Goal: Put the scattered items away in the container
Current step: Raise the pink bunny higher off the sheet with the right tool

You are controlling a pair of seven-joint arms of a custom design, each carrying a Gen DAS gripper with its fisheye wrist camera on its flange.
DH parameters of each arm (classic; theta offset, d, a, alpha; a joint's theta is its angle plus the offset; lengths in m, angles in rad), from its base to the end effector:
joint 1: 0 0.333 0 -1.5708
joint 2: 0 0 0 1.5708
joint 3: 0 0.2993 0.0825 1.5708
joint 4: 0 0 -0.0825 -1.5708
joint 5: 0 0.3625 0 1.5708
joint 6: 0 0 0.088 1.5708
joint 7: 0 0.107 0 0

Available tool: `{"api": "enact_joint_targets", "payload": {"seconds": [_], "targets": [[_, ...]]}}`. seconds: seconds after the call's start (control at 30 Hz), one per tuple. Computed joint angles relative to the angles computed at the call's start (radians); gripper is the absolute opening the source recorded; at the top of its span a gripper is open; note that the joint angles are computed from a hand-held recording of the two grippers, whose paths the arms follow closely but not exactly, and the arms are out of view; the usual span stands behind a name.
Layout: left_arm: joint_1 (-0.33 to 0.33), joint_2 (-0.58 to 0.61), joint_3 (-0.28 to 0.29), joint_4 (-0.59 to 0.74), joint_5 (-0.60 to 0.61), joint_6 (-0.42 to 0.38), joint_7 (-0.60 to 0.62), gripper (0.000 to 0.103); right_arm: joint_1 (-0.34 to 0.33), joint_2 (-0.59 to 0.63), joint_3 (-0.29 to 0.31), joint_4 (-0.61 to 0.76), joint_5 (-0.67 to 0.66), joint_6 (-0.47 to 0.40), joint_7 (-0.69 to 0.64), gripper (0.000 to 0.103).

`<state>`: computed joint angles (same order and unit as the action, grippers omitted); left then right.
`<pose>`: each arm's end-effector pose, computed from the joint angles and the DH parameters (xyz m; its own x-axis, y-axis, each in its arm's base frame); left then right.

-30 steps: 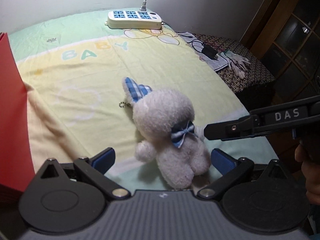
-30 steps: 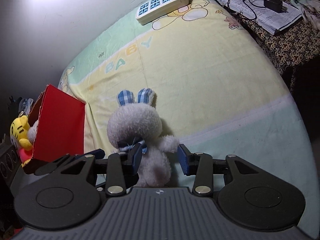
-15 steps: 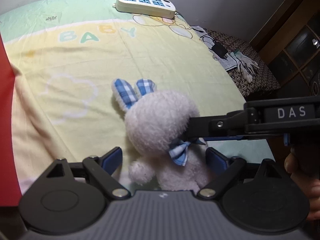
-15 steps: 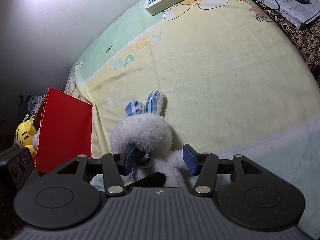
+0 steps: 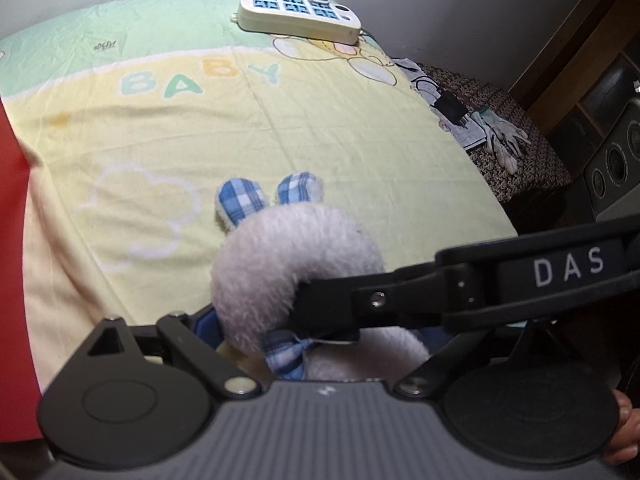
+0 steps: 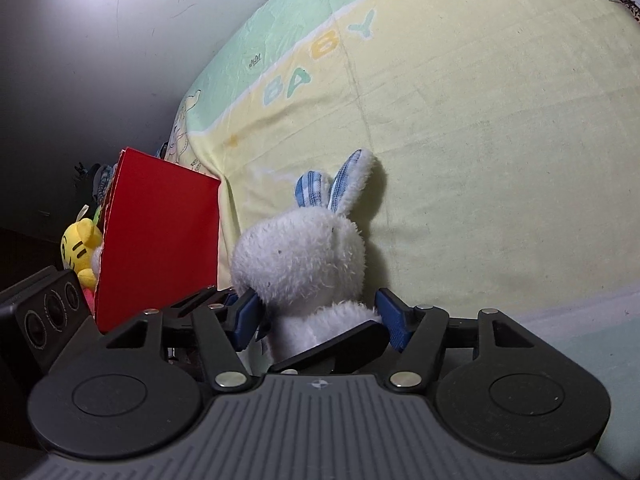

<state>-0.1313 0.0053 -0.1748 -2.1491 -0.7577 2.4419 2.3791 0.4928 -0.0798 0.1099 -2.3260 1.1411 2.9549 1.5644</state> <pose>0.5213 -0.1658 0.4237 -0.5980 -0.7357 0.3182 -0.7680 0.4123 -0.4901 0.4501 0.2369 0.4217 -0.2237 -0.6738 -0.7042 -0.8369 0.5031 -0.2156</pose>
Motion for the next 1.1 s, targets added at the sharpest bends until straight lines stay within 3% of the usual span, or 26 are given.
{"api": "enact_joint_targets", "payload": {"seconds": [0.13,0.37,0.53,0.87,1.0,1.1], "targets": [[0.005,-0.002,0.003,0.009,-0.01,-0.032,-0.015,0.093,0.004,-0.038,-0.002,-0.035,-0.004,0.007,0.017,0.051],[-0.019,-0.064,-0.002,-0.039,0.0,-0.006,0.006,0.091,0.044,-0.114,-0.024,-0.124,-0.094,0.056,0.154,0.039],[-0.046,-0.11,-0.003,-0.08,0.014,0.008,0.035,0.09,0.07,-0.171,-0.03,-0.194,-0.19,0.092,0.293,0.038],[-0.075,-0.187,0.017,-0.127,-0.006,-0.058,0.09,0.089,0.034,-0.259,0.033,-0.292,-0.455,0.142,0.59,0.038],[-0.077,-0.222,0.024,-0.145,-0.001,-0.06,0.093,0.089,0.091,-0.258,-0.012,-0.289,-0.494,0.169,0.607,0.038],[-0.079,-0.256,0.033,-0.166,-0.004,-0.045,0.102,0.089,0.18,-0.246,-0.091,-0.271,-0.501,0.185,0.581,0.038]]}}
